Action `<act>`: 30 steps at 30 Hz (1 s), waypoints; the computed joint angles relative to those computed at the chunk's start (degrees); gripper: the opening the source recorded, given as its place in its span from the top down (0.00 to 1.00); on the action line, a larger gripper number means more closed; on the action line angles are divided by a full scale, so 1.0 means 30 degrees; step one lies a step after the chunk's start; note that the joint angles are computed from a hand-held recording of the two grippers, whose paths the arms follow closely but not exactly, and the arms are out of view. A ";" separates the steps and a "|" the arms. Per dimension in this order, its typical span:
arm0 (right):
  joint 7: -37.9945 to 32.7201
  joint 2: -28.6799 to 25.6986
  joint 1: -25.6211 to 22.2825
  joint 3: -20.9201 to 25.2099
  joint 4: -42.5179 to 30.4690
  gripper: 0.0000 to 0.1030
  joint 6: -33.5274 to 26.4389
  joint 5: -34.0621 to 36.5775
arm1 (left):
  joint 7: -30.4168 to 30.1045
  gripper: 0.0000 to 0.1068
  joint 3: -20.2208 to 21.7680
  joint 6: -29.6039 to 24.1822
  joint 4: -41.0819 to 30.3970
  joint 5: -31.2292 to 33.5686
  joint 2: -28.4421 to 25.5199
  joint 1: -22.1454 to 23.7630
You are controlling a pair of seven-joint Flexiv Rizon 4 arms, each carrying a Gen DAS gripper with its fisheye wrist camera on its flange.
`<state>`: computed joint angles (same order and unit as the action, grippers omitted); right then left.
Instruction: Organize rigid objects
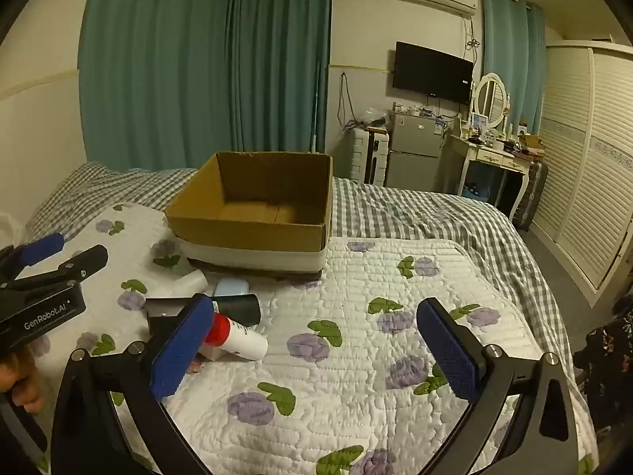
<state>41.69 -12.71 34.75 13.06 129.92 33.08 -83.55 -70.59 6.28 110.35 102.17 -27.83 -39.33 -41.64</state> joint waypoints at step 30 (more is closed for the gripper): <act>-0.1140 0.0311 0.0675 0.0276 -0.0884 0.00 -0.1040 0.1832 | 0.0227 0.27 0.0744 0.0037 0.0266 -0.0768 0.0660 -0.0750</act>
